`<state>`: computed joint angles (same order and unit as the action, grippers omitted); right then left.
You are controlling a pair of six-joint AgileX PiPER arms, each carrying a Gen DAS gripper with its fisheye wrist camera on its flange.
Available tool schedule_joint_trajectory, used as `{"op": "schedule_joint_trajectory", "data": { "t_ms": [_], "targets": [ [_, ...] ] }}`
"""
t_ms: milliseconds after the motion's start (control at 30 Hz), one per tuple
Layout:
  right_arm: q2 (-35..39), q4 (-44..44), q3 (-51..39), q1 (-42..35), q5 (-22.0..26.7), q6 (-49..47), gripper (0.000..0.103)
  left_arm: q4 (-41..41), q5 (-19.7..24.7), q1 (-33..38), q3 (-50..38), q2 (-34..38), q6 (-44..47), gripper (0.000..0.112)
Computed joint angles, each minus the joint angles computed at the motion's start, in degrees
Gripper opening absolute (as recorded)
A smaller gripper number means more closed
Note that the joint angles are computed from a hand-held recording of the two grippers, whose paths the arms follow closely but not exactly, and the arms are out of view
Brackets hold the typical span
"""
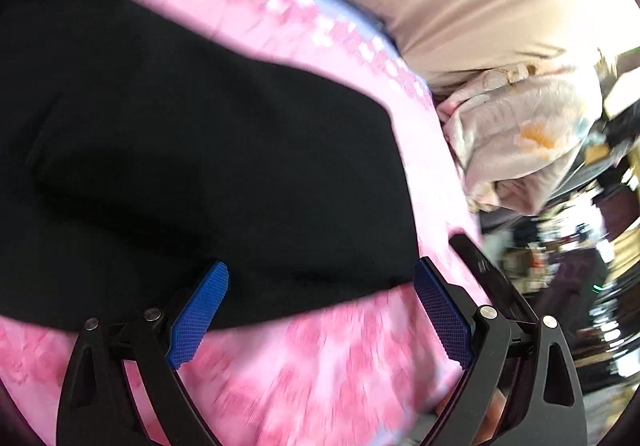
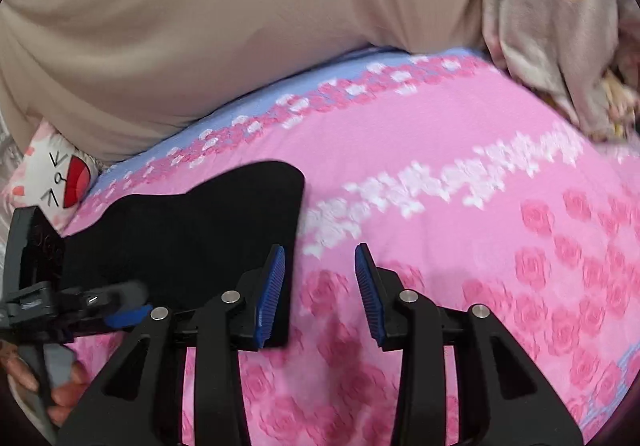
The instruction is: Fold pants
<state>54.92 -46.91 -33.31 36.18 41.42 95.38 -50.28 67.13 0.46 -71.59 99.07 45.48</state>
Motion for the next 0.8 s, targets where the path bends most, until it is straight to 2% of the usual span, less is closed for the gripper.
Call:
{"op": "schedule_joint_trajectory", "data": {
  "t_ms": [33, 100, 167, 233, 333, 400, 433, 467, 500, 600, 633, 667, 700, 733, 767, 800],
  "targets": [
    [-0.7, 0.3, 0.9, 1.2, 0.2, 0.3, 0.037, 0.4, -2.9, -1.7, 1.4, -1.2, -0.4, 0.091],
    [0.9, -0.7, 0.7, 6.8, 4.5, 2.2, 0.037, 2.2, -3.4, -3.2, 0.3, -1.2, -3.3, 0.091],
    [6.4, -1.7, -2.0, 13.2, 11.4, 2.1, 0.037, -1.6, -1.8, 0.1, 0.7, -1.8, -1.4, 0.091],
    [10.1, -2.7, -3.8, 16.0, 14.2, 1.2, 0.043, -3.0, -4.0, 5.1, 1.1, -4.1, -0.6, 0.091],
    [10.6, -4.2, -3.1, 16.6, 11.7, 1.8, 0.046, -0.9, -12.4, 10.3, -0.8, -6.1, -1.3, 0.091],
    [11.1, -4.8, -3.0, 16.0, 9.5, 1.7, 0.047, 6.7, -17.7, 11.7, -6.0, -3.4, -7.5, 0.091],
    [11.6, -4.9, -3.0, 15.3, 8.6, 1.4, 0.047, 9.3, -17.9, 11.9, -9.0, -1.0, -10.0, 0.091],
    [12.3, -4.6, -3.2, 14.1, 7.1, 0.4, 0.047, 12.0, -17.4, 11.8, -12.4, 1.9, -13.0, 0.091],
    [12.9, -4.0, -3.7, 13.3, 6.3, -0.9, 0.047, 15.1, -14.6, 11.5, -17.8, 6.3, -16.8, 0.091],
    [14.4, -3.0, -5.5, 12.6, 6.7, -3.3, 0.047, 14.3, -2.0, 11.0, -29.0, 15.9, -20.1, 0.091],
    [14.9, -2.7, -6.0, 12.7, 7.2, -3.8, 0.048, 14.2, -0.9, 10.4, -29.5, 16.6, -20.3, 0.091],
    [15.6, -2.5, -6.8, 13.0, 8.1, -4.5, 0.05, 15.2, -2.0, 9.4, -28.2, 15.4, -19.7, 0.091],
    [16.0, -2.9, -7.0, 13.3, 8.7, -4.2, 0.057, 15.2, -4.2, 8.5, -26.0, 13.8, -17.8, 0.091],
    [16.1, -3.1, -7.1, 13.7, 9.1, -3.9, 0.062, 15.9, -4.3, 7.1, -25.3, 13.3, -15.5, 0.091],
    [16.3, -3.4, -7.2, 13.9, 9.5, -3.6, 0.062, 17.7, -3.0, 5.6, -26.2, 14.0, -15.3, 0.091],
    [16.3, -3.5, -7.3, 13.9, 9.6, -3.4, 0.062, 19.9, -4.0, 4.0, -25.6, 13.8, -16.0, 0.091]
  ]
}}
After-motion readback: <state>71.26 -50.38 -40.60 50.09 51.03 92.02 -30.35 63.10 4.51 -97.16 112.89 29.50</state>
